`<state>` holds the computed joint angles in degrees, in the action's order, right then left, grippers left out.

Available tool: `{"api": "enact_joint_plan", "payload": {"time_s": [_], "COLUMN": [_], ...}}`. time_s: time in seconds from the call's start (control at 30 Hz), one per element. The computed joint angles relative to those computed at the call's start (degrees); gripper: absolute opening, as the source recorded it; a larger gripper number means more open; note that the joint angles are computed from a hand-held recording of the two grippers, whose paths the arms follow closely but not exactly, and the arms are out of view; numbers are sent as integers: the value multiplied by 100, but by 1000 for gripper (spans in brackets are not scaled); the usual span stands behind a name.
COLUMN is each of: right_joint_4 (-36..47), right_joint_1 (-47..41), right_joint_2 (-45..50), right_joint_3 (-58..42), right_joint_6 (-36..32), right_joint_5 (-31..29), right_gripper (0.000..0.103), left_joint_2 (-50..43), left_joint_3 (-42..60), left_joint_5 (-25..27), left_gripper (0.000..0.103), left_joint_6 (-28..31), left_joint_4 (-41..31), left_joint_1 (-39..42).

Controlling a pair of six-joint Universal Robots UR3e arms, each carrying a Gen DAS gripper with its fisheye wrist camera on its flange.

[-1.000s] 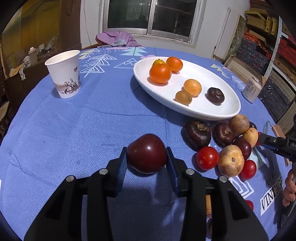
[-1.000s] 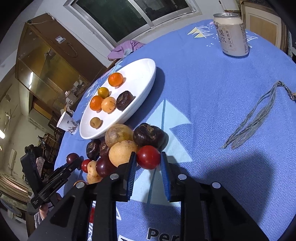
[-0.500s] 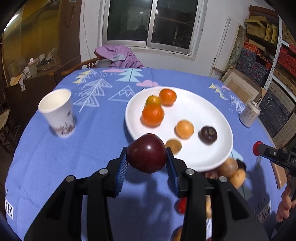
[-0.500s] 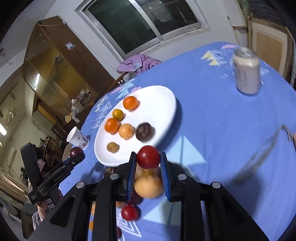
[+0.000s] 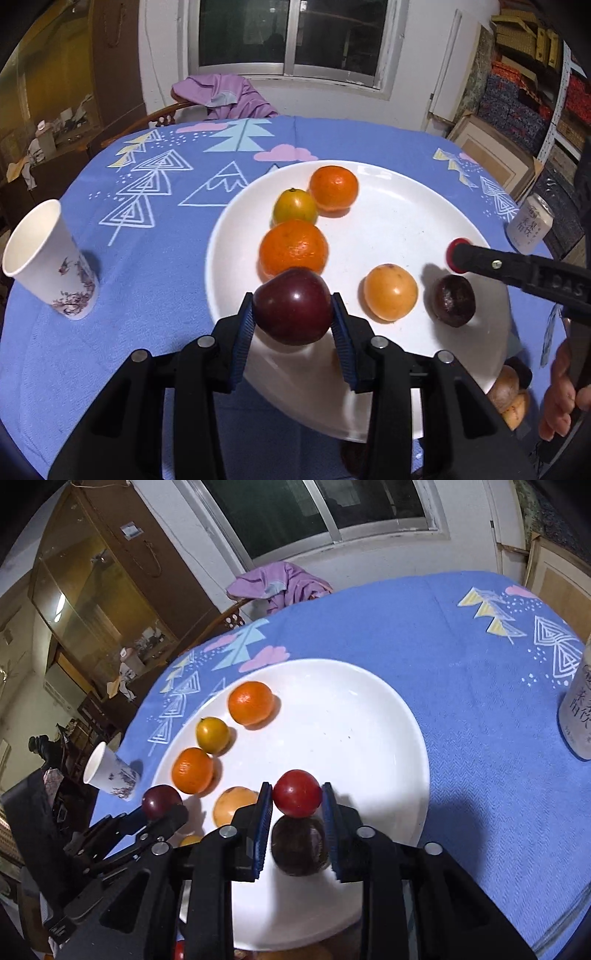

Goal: Organize fruits
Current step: 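Carry the plum and tomato onto the white plate and open both tools, then lower the left tool onto the mottled yellow fruit and grasp it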

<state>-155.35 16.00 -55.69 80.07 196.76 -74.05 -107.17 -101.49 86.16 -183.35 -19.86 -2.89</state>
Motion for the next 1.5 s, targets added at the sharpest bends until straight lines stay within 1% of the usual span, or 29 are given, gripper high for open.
{"api": "enact_joint_plan", "payload": {"time_s": [0.03, 0.07, 0.1, 0.13, 0.17, 0.2, 0.23, 0.27, 0.3, 0.37, 0.43, 0.5, 0.53, 0.57, 0.6, 0.63, 0.67, 0.73, 0.77, 0.83, 0.87, 0.9, 0.97, 1.0, 1.2, 1.27, 1.33, 1.43, 1.5], "right_joint_4": [28, 23, -114, -199, -237, -285, -330, -407, -454, -605, -772, -1010, -1116, -1407, -1728, -1877, -2108, -2599, -2684, -2650, -2542, -2473, -2315, -2216, -2292, -2350, -2328, -2229, -2210], "right_joint_1": [-39, -66, -107, -133, -153, -168, -182, -199, -206, -201, -189, -180, -192, -253, -311, -373, -562, -1060, -1271, -1916, -2341, -2668, -3212, -3314, -2912, -2682, -2547, -2564, -2542], "right_joint_2": [7, -18, -82, -151, -223, -304, -387, -523, -633, -951, -1349, -1949, -2157, -2488, -2796, -2995, -3333, -3900, -4105, -4536, -4747, -4844, -4923, -4922, -4880, -4807, -4743, -4769, -4813], "right_joint_3": [24, 66, 195, 281, 340, 408, 473, 589, 667, 940, 1326, 2022, 2304, 2825, 3357, 3689, 4257, 5324, 5681, 6340, 6625, 6805, 7014, 7012, 6849, 6746, 6663, 6668, 6665], "right_joint_6": [-1, 39, 114, 141, 134, 139, 157, 187, 218, 309, 360, 333, 322, 353, 455, 501, 501, 508, 527, 478, 453, 480, 478, 407, 465, 494, 500, 447, 458], "right_joint_5": [40, 61, 83, 87, 113, 131, 144, 178, 201, 195, 206, 196, 205, 255, 222, 206, 333, 691, 796, 1322, 1735, 2075, 2716, 2847, 2579, 2390, 2253, 2299, 2256], "right_gripper": [39, 47, 47, 47, 47, 47, 47, 50, 58, 65, 73, 79, 84, 89, 91, 91, 92, 92, 92, 92, 92, 92, 92, 92, 93, 95, 95, 95, 95], "left_joint_2": [-32, -72, -80, -74, -59, 15, 144, 294, 518, 982, 1567, 2114, 2364, 2628, 2948, 3224, 3533, 4061, 4279, 4688, 4755, 4740, 4391, 4240, 3922, 3759, 3430, 3176, 3290], "left_joint_3": [14, 45, 27, -15, -8, -59, -176, -309, -484, -865, -1479, -2077, -2368, -2675, -3003, -3222, -3472, -3887, -4039, -4352, -4427, -4471, -4412, -4391, -4354, -4236, -4061, -3933, -3988], "left_joint_5": [-54, -65, -62, 14, 93, 122, 99, 70, 13, -122, -219, -93, -43, -36, -96, -150, -227, -248, -187, -121, -105, -16, 243, 318, 264, 91, 206, 447, 281], "left_gripper": [40, 40, 41, 44, 52, 56, 66, 73, 76, 86, 90, 90, 90, 90, 90, 90, 90, 90, 90, 92, 94, 94, 94, 94, 96, 96, 96, 96, 96], "left_joint_6": [0, 25, 45, 45, 55, 72, 55, 35, 14, -2, -7, 52, 44, 21, 36, 56, 91, 128, 136, 158, 153, 140, 78, 62, 24, 103, 112, 144, 134], "left_joint_4": [0, -37, -8, 94, 90, 123, 207, 265, 301, 304, 455, 551, 589, 608, 514, 356, 259, 169, 134, 119, 119, 123, 338, 434, 621, 439, 439, 584, 482], "left_joint_1": [-5, -32, -56, -102, -148, -163, -148, -122, -73, 28, 138, 162, 178, 205, 258, 284, 303, 239, 145, -37, -118, -263, -577, -661, -710, -699, -904, -1196, -1076]}}
